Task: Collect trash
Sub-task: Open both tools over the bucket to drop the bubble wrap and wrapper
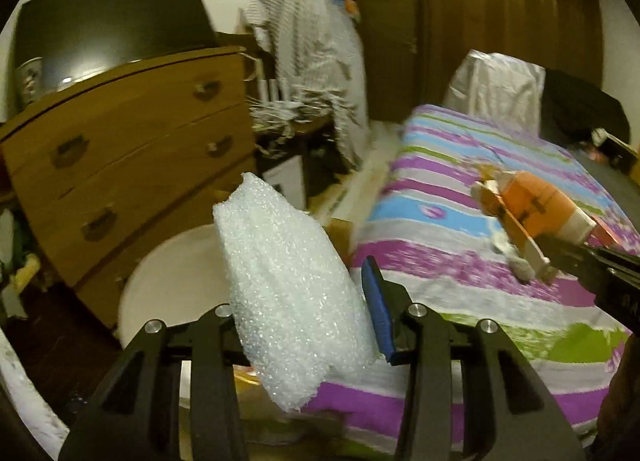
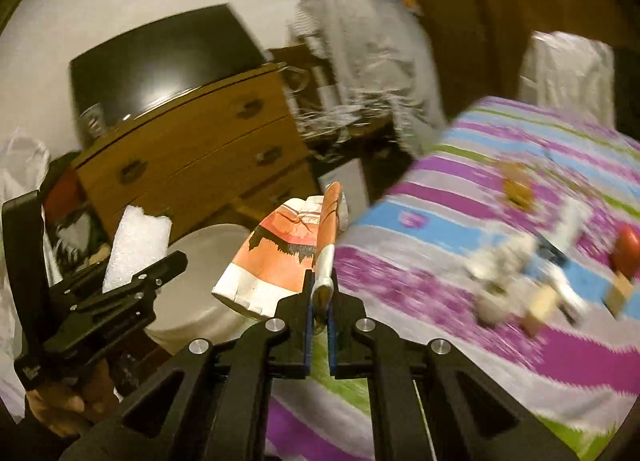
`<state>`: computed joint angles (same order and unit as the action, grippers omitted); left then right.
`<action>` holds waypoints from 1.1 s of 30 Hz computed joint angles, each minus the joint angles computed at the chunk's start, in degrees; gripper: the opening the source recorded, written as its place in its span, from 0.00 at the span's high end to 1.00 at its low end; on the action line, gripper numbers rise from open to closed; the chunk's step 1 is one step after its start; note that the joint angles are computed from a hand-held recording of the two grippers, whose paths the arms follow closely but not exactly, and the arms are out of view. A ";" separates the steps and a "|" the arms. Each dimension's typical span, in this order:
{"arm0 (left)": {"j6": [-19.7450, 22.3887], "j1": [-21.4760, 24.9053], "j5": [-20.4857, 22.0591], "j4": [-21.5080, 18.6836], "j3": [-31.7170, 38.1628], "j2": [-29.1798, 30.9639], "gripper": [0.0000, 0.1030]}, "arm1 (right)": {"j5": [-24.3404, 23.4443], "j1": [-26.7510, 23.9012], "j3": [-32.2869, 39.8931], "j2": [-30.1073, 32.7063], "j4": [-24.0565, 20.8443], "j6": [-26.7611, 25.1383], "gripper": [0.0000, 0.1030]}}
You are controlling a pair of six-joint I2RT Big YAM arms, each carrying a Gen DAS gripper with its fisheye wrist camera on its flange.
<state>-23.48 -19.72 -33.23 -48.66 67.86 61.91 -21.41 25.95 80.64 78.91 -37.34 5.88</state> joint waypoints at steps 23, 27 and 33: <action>12.71 24.01 16.96 -1.27 -2.43 -2.84 0.60 | 3.39 16.15 30.31 23.10 -15.13 -2.11 0.94; 14.38 28.36 25.32 -1.63 -2.41 -2.40 0.60 | 3.79 16.17 31.77 24.60 -16.67 -2.84 0.94; 16.11 32.44 33.07 -1.25 -2.75 -2.43 0.60 | 4.42 16.50 33.72 26.35 -18.08 -3.64 0.94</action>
